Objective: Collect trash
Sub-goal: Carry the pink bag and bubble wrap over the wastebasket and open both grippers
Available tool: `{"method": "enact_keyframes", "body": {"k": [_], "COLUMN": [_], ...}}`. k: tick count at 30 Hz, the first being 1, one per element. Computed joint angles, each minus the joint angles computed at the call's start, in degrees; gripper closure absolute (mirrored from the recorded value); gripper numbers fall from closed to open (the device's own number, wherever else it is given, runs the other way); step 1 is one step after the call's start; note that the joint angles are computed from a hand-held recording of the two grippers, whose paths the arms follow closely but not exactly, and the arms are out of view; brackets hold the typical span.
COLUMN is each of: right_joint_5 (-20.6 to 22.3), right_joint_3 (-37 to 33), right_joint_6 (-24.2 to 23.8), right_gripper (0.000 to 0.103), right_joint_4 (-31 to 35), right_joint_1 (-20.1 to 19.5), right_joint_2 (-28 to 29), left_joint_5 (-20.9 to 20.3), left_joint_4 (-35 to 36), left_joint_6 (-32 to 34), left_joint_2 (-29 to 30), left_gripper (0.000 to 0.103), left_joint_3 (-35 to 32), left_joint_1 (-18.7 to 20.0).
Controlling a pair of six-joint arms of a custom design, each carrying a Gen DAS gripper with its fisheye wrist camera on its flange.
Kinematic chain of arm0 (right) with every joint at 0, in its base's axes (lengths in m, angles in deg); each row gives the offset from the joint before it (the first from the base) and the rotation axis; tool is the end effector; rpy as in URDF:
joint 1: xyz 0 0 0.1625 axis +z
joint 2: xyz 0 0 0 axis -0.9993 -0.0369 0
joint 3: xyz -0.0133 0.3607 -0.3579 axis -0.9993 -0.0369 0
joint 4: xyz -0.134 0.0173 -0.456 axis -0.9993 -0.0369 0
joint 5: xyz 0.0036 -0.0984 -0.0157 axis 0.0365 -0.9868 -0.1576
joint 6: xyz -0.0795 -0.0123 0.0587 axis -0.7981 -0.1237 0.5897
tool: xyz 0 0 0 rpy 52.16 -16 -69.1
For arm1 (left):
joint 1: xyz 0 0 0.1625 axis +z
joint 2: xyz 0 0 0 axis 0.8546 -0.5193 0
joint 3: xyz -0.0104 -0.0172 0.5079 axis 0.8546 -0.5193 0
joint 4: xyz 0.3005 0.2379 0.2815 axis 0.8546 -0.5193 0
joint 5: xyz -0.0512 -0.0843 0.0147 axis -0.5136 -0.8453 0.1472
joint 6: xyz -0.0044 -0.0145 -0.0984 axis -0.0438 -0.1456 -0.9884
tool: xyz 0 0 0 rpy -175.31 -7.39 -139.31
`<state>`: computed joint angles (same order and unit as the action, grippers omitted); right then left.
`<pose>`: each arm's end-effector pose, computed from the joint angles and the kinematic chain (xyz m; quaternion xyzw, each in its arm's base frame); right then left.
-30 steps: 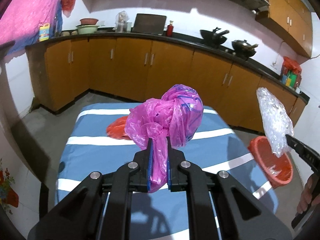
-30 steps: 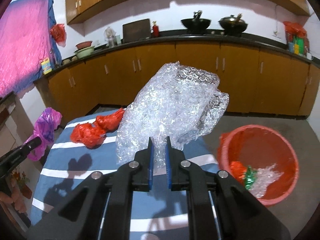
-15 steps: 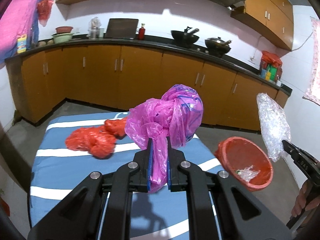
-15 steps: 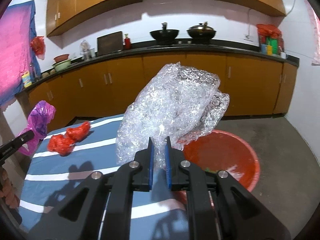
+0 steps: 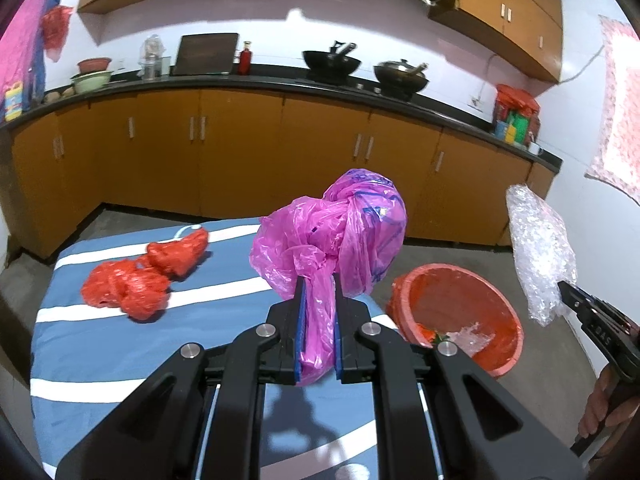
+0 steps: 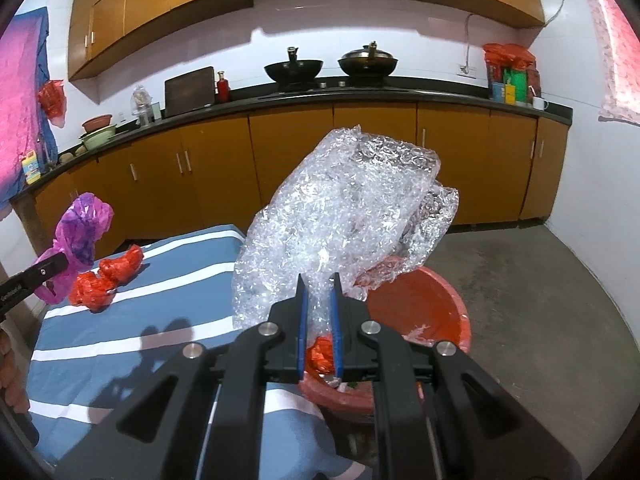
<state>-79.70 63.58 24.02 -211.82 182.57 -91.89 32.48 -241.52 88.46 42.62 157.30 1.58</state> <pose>0.1460 -0.6909 0.2056 0.1486 -0.7981 0.4852 0.3248 -0.1955 -0.7260 0.1595 0.2223 0.8453 -0.4326 0.2211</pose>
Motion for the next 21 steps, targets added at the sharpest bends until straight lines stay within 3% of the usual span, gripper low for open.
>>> {"method": "enact_keyframes", "body": {"k": [21], "right_joint_5": [-1.17], "right_joint_3": [-1.3], "right_joint_6": [-0.24], "right_gripper": [0.092], "right_joint_4": [2.55], "right_joint_1": [-5.63], "right_joint_2": [-0.52], "left_joint_5": [-6.57], "left_joint_4": [10.97], "left_joint_6": [-0.49], "left_joint_2": [10.68], "left_gripper": [0.092], "left_joint_3": [-10.08], "left_joint_1": [-1.74]}}
